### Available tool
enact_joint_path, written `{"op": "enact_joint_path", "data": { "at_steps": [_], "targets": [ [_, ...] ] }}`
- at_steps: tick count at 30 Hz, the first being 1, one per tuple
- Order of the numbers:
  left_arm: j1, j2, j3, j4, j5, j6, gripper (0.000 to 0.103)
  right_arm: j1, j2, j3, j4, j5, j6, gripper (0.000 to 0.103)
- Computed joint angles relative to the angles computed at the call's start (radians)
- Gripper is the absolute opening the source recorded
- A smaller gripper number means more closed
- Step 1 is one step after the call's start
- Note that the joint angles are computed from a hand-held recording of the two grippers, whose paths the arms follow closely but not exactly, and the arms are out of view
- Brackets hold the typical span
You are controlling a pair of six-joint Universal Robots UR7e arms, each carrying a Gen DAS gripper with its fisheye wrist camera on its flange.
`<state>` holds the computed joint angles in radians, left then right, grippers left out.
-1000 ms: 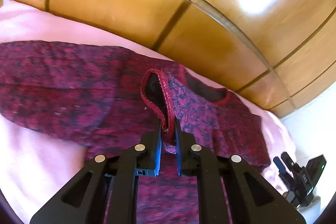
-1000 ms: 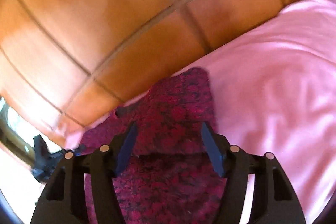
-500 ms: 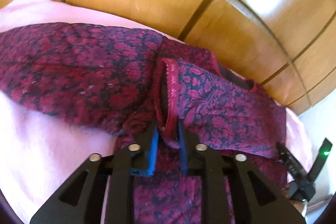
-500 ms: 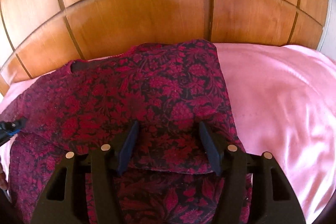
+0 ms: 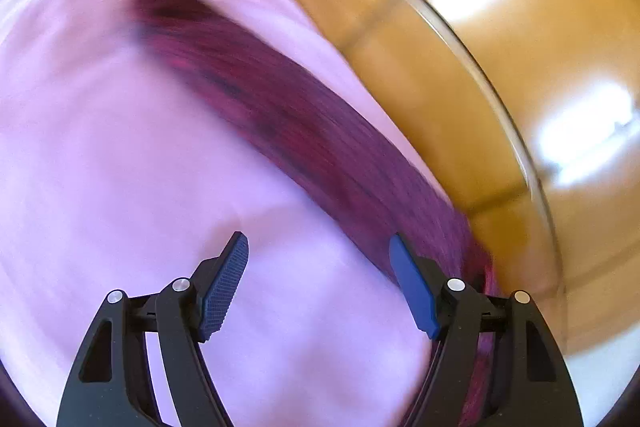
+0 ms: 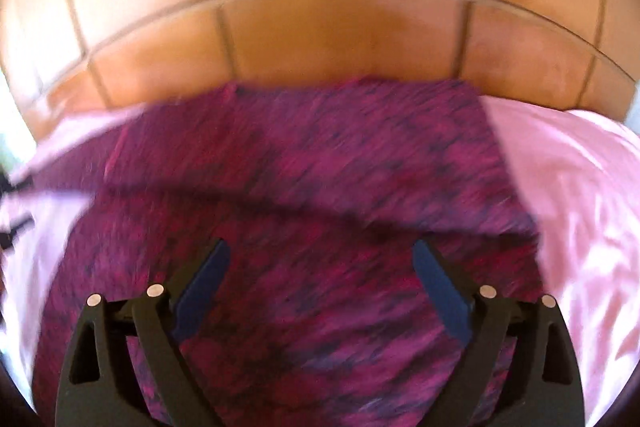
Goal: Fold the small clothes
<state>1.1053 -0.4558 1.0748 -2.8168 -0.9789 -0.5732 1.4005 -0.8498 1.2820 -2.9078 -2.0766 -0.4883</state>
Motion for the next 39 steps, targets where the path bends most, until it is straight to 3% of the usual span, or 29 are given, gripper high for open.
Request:
{"op": "enact_joint_path", "data": {
  "at_steps": [3, 5, 9, 14, 16, 18, 21, 26, 29, 35, 38, 39],
  "targets": [
    [0.05, -0.057, 0.034, -0.034, -0.065, -0.081, 0.059, 0.013, 0.025, 0.007, -0.015, -0.04, -0.059, 0.1],
    [0.073, -0.075, 0.034, -0.05, -0.065, -0.117, 0.059, 0.017, 0.043, -0.017, 0.026, -0.073, -0.056, 0.101],
    [0.109, -0.069, -0.031, -0.016, -0.099, -0.161, 0.059, 0.004, 0.032, -0.019, 0.07, -0.03, -0.005, 0.101],
    [0.114, 0.003, -0.164, 0.041, -0.059, -0.143, 0.058, 0.007, 0.037, -0.02, 0.054, -0.051, -0.025, 0.101],
    [0.117, 0.035, -0.232, 0.104, -0.024, -0.131, 0.032, 0.007, 0.036, -0.015, 0.049, -0.049, -0.024, 0.101],
    [0.12, 0.053, -0.288, 0.198, 0.0, -0.137, 0.013, 0.007, 0.05, -0.032, 0.047, -0.048, -0.027, 0.101],
    [0.092, 0.063, -0.289, 0.149, 0.04, -0.045, 0.011, 0.012, 0.051, -0.02, 0.031, -0.057, -0.03, 0.101],
    [0.009, 0.056, -0.211, -0.005, -0.039, 0.23, 0.011, 0.008, 0.04, -0.01, 0.031, -0.05, -0.027, 0.101],
    [-0.042, 0.076, -0.192, -0.023, -0.079, 0.349, 0.011, 0.005, 0.032, -0.005, 0.035, -0.043, -0.026, 0.101],
    [-0.1, 0.179, -0.268, 0.115, -0.17, 0.415, 0.011, 0.004, 0.033, -0.006, 0.037, -0.038, -0.024, 0.101],
    [-0.117, 0.253, -0.349, 0.222, -0.176, 0.424, 0.012, 0.002, 0.031, -0.005, 0.039, -0.03, -0.017, 0.101],
    [-0.122, 0.277, -0.376, 0.257, -0.172, 0.43, 0.017, 0.002, 0.031, -0.006, 0.041, -0.029, -0.016, 0.101]
  ]
}}
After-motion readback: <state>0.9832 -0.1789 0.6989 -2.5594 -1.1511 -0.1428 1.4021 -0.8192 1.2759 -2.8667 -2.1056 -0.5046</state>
